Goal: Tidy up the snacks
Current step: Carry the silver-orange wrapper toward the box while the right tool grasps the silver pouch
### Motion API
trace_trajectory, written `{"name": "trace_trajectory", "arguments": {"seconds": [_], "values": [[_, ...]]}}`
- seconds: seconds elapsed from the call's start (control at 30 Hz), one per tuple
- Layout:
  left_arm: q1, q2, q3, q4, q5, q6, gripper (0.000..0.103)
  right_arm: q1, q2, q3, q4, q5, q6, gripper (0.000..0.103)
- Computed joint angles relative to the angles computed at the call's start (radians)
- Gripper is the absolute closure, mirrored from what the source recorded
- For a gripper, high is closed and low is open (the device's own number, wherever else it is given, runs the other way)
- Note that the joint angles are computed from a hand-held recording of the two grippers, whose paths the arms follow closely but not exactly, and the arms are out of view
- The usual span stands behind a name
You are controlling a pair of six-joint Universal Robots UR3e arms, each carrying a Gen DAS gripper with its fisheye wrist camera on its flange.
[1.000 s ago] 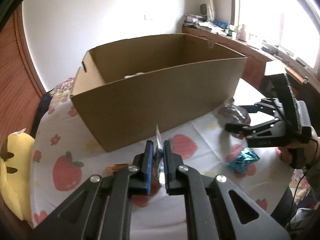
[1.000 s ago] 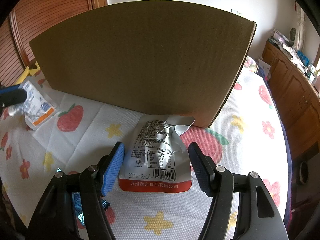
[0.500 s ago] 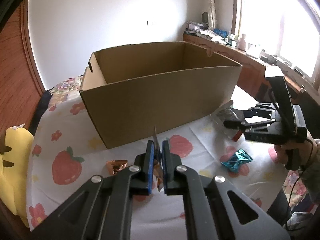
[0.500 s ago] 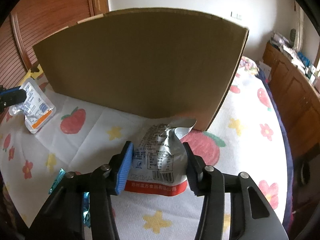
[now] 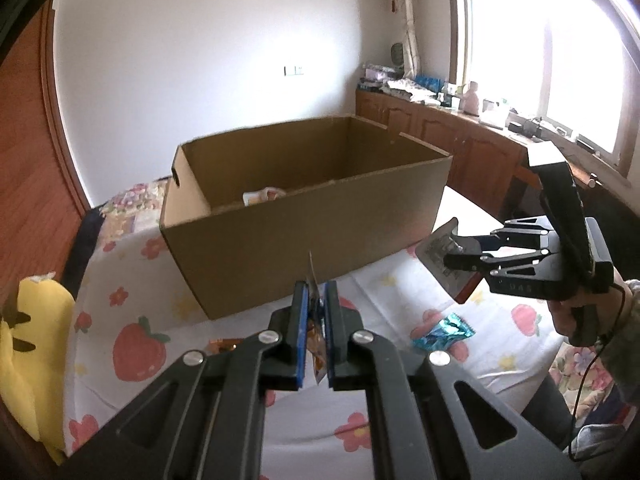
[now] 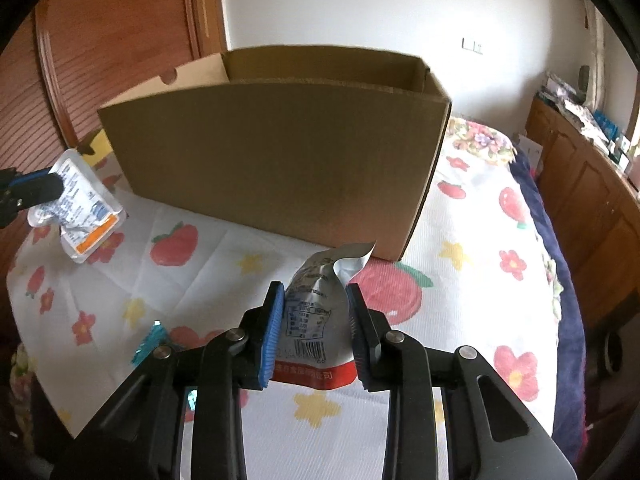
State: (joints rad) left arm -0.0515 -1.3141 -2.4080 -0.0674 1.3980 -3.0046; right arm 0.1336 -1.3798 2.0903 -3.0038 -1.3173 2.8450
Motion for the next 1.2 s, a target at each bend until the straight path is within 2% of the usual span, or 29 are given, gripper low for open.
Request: {"name": "trace_trajectory", "arguments": {"seconds": [0.23,0.57,1.2], "values": [[-0.004,0.054,0.038,-0.015,-0.011,-0.013,0.099,-0.005,-0.129,0.019,0.053,0.028,-0.029,0.073],[0.025,0.023,0.177,-0.024,-0.034,-0.030,0.099,0.055,-0.150,-0.138,0.134,0.027,-0.039,0.073],[0.095,-0.304,0.571,0.024,-0.063,-0.042,0.099,0.134,0.139,-0.597,0.210,0.044,-0.037,0.073]]}}
